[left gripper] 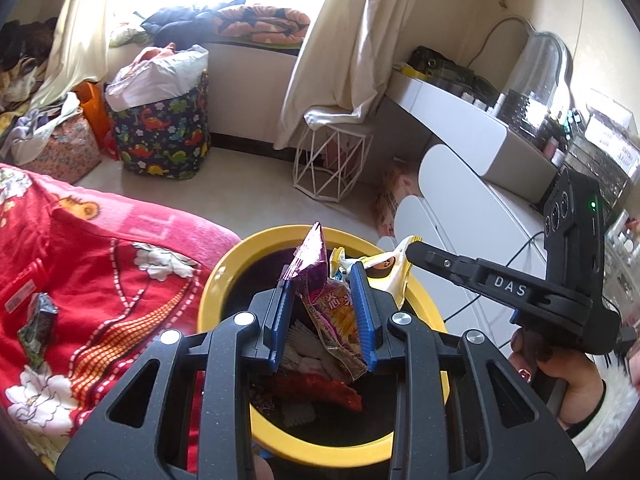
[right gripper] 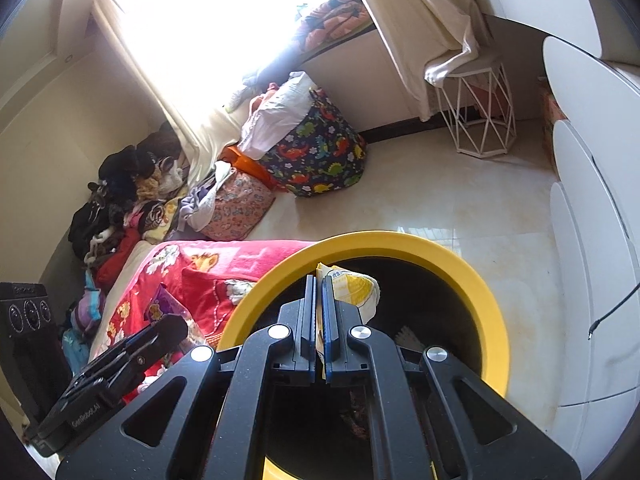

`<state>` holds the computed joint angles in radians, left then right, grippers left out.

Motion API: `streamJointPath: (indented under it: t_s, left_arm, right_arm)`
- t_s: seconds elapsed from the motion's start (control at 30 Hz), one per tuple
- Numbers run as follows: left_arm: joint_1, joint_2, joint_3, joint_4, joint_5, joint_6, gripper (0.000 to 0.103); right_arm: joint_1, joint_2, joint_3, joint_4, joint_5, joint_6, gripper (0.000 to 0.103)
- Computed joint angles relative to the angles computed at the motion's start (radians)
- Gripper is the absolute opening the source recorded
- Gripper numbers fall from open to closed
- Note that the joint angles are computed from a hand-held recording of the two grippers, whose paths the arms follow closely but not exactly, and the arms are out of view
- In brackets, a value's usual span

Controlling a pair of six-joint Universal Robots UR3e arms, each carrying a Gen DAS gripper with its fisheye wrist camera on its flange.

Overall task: Collect trash
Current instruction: 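Open both tools over the bin to drop the two wrappers, then move both tools back over the bed toward the black packet and red tube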

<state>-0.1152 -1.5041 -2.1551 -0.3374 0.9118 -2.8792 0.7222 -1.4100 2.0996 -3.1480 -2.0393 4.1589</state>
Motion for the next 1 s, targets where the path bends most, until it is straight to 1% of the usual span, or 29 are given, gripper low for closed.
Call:
streamJointPath:
  t_s: [0.33, 0.43, 0.47, 0.5, 0.53, 0.57, 0.6, 0.63, 0.67, 0.7, 0.77, 0.83, 0.9, 1.0]
  left_arm:
    - [-0.064, -0.076, 0.032, 0.010, 0.029, 0.015, 0.022]
    - [-0.080, -0.096, 0.046, 0.004, 0.040, 0.022, 0.024]
    - [-0.082, -0.104, 0.057, -0.011, 0.041, 0.025, 0.036]
    - [-0.081, -0.106, 0.054, -0.008, 0.042, 0.021, 0.056]
    - [-0.077, -0.104, 0.045, 0.002, 0.041, 0.015, 0.065]
    - [-0.070, -0.101, 0.038, 0.007, 0.034, 0.013, 0.077]
    - [-0.057, -0.096, 0.033, 0.001, 0.022, 0.013, 0.080]
    - [-0.051, -0.090, 0.028, 0.000, 0.021, 0.010, 0.082]
    - [-0.046, -0.083, 0.021, 0.004, 0.025, 0.006, 0.088]
    - [-0.038, -0.074, 0.012, 0.019, 0.034, -0.002, 0.092]
    - [-0.026, -0.058, -0.001, 0.025, 0.037, -0.005, 0.092]
    - [-0.007, -0.041, -0.013, 0.030, 0.039, -0.010, 0.092]
    - [0.018, -0.025, -0.025, 0.029, 0.031, -0.016, 0.092]
    - [0.045, -0.004, -0.040, 0.029, 0.024, -0.026, 0.092]
  right_arm:
    - [-0.018, -0.030, 0.058, 0.006, 0.002, 0.043, 0.003]
    - [-0.017, -0.038, 0.068, 0.014, -0.012, 0.068, 0.006]
    - [-0.017, -0.042, 0.069, 0.026, -0.016, 0.078, 0.007]
    - [-0.015, -0.045, 0.070, 0.036, -0.024, 0.088, 0.013]
    - [-0.012, -0.047, 0.066, 0.050, -0.031, 0.093, 0.021]
    - [-0.006, -0.047, 0.058, 0.069, -0.042, 0.098, 0.026]
    - [0.003, -0.047, 0.049, 0.090, -0.060, 0.105, 0.036]
    - [0.010, -0.044, 0.040, 0.103, -0.073, 0.111, 0.042]
    - [0.016, -0.039, 0.028, 0.117, -0.083, 0.112, 0.043]
    - [0.022, -0.035, 0.016, 0.131, -0.091, 0.107, 0.043]
    - [0.031, -0.028, -0.004, 0.155, -0.101, 0.098, 0.044]
    - [0.041, -0.017, -0.024, 0.167, -0.111, 0.093, 0.052]
    - [0.057, 0.000, -0.058, 0.193, -0.130, 0.085, 0.054]
    - [0.063, 0.019, -0.091, 0.202, -0.132, 0.065, 0.057]
